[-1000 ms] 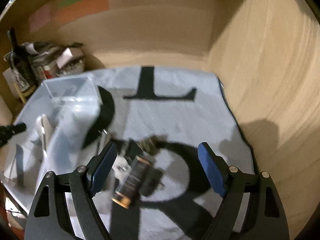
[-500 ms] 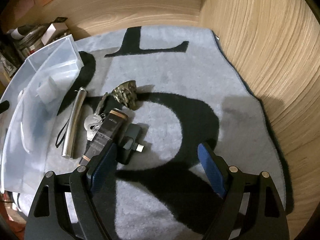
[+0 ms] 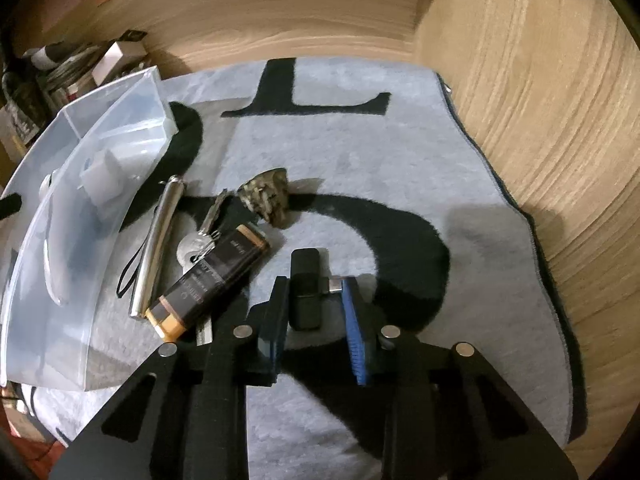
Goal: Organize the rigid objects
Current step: 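Grasp the small black connector on the rug with the right gripper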
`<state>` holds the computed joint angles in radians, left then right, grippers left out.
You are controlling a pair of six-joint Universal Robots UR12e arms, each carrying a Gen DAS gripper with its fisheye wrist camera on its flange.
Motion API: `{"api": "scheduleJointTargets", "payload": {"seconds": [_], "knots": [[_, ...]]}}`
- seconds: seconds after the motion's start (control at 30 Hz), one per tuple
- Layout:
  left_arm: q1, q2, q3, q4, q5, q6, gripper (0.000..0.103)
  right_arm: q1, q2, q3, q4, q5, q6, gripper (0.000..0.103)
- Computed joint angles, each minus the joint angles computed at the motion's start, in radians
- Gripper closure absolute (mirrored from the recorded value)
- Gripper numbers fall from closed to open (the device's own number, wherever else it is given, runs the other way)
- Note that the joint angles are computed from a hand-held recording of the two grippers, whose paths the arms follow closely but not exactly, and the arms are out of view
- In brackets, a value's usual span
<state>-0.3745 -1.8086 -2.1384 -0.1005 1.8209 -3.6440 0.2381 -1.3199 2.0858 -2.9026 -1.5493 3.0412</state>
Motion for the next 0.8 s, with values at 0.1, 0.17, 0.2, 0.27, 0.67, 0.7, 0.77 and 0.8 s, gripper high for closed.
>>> {"api": "scheduleJointTargets", "payload": {"seconds": [0.1, 0.17, 0.2, 0.27, 0.67, 0.7, 0.77, 0.8], "knots": [[0.0, 0.0, 0.0, -0.001, -0.001, 0.0, 0.093, 0.002, 0.002, 0.001, -0.015, -0.012, 0.009, 0.079], [0.0, 0.0, 0.0, -0.001, 0.0, 0.0, 0.093, 0.003, 0.0, 0.001, -0.023, -0.013, 0.012, 0.079], [0.0, 0.0, 0.0, 0.0, 0.001, 0.0, 0.093, 0.005, 0.002, -0.001, -0.028, -0.014, 0.013, 0.079], [0.0, 0.0, 0.0, 0.0, 0.001, 0.0, 0.093, 0.009, 0.001, -0.005, -0.042, -0.015, 0.011, 0.079], [-0.001, 0.0, 0.0, 0.0, 0.001, -0.001, 0.093, 0.034, 0.004, -0.036, -0.171, 0.039, -0.023, 0.079], [-0.001, 0.0, 0.0, -0.001, 0.001, 0.0, 0.093, 0.037, 0.006, -0.04, -0.181, 0.048, -0.026, 0.079], [-0.001, 0.0, 0.001, -0.001, 0.001, 0.0, 0.093, 0.043, 0.009, -0.046, -0.197, 0.063, -0.033, 0.079], [-0.002, 0.0, 0.001, -0.002, 0.001, 0.0, 0.093, 0.046, 0.012, -0.05, -0.205, 0.07, -0.037, 0.079]]}}
